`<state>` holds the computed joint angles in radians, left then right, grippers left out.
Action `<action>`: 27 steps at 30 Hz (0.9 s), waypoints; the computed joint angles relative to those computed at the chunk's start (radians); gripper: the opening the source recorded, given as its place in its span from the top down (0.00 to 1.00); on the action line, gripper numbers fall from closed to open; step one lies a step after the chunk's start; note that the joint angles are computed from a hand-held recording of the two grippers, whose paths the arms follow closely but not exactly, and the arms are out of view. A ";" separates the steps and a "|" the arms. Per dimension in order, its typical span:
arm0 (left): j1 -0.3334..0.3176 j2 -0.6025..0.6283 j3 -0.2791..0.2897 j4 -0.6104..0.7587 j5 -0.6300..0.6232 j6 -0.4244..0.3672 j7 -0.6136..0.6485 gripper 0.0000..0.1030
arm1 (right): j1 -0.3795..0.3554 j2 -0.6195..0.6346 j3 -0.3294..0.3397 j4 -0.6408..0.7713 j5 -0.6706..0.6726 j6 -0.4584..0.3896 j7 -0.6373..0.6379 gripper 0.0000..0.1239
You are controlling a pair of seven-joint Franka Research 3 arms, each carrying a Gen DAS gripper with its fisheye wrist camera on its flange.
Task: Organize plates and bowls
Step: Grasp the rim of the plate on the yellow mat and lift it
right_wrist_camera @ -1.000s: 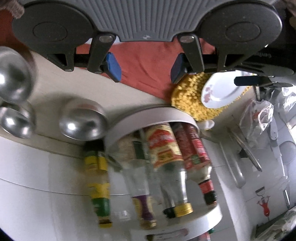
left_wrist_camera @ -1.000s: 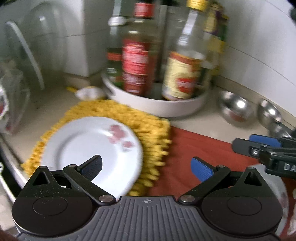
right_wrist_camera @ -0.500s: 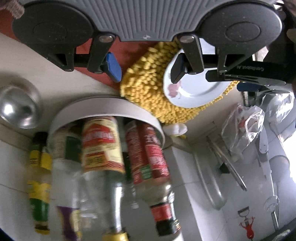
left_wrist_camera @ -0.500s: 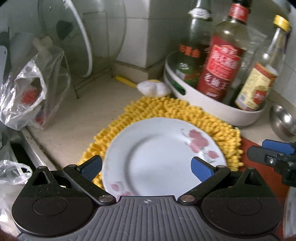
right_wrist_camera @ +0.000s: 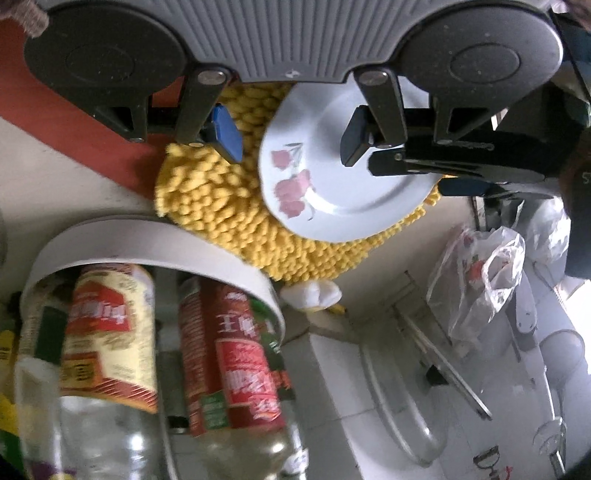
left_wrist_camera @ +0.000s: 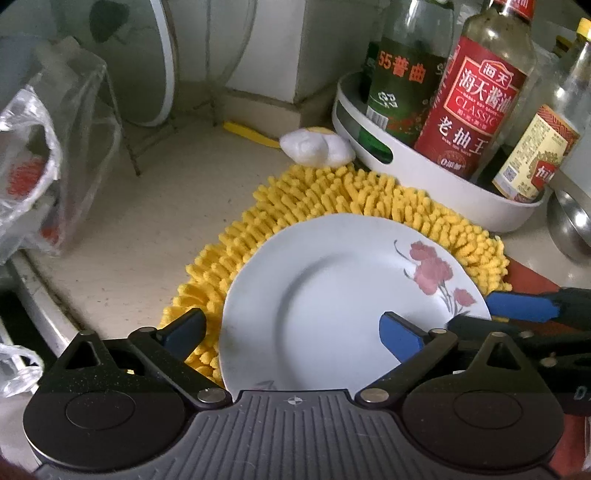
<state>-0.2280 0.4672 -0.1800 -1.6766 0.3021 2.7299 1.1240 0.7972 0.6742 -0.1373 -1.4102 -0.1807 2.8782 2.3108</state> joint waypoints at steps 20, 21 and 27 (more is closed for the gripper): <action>0.070 -0.023 -0.089 -0.063 -0.172 0.050 0.237 0.04 | -0.050 -0.010 0.076 0.002 0.112 -0.061 -0.006 0.67; 0.065 -0.022 -0.082 -0.065 -0.165 0.059 0.239 0.03 | -0.051 -0.020 0.077 -0.019 0.114 -0.049 0.000 0.67; 0.086 -0.011 -0.093 -0.066 -0.205 0.073 0.258 0.00 | -0.031 -0.031 0.051 -0.049 0.105 -0.020 0.039 0.67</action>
